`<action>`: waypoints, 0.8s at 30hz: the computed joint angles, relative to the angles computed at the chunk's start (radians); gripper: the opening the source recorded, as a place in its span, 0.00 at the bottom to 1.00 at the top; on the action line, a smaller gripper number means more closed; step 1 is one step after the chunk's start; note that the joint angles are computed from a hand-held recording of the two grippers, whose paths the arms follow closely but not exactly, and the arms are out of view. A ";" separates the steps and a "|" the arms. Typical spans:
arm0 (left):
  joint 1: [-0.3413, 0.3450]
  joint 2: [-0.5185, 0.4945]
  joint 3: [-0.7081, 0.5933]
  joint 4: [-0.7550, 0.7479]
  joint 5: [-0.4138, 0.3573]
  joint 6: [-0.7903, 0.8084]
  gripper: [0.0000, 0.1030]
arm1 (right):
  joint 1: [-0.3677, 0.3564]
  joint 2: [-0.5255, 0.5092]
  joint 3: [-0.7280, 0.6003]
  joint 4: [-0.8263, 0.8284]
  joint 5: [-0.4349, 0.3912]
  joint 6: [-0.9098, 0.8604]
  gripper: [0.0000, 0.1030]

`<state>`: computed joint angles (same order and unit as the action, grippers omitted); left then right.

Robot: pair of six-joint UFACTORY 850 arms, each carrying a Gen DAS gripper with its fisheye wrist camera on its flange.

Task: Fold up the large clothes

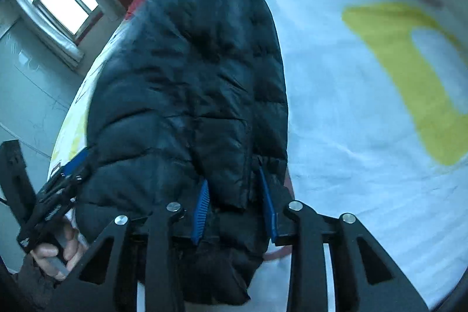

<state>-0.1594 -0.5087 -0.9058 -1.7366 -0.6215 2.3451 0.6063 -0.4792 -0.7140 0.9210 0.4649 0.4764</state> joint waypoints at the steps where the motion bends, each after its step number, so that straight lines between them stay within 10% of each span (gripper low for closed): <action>1: -0.005 -0.005 0.002 -0.019 0.006 0.023 0.67 | -0.004 -0.006 0.009 -0.056 0.020 0.073 0.30; 10: 0.117 -0.013 -0.083 0.205 -0.214 -0.316 0.68 | 0.033 0.153 0.092 0.084 0.050 -0.037 0.35; 12: 0.131 -0.039 -0.138 0.247 -0.278 -0.420 0.74 | 0.036 0.200 0.094 0.228 0.103 -0.207 0.61; 14: 0.122 -0.064 -0.191 0.266 -0.296 -0.507 0.74 | 0.009 0.219 0.077 0.289 0.142 -0.316 0.62; 18: 0.073 -0.100 -0.286 0.271 -0.300 -0.632 0.74 | -0.093 0.181 0.005 0.132 0.141 -0.288 0.30; 24: -0.052 -0.161 -0.370 0.336 -0.118 -0.716 0.63 | -0.218 0.004 -0.158 0.023 -0.017 -0.348 0.15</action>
<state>-0.2111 -0.6699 -1.2759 -1.4003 -0.7396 1.6293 0.3886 -0.4753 -0.8725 0.9437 0.4482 0.1279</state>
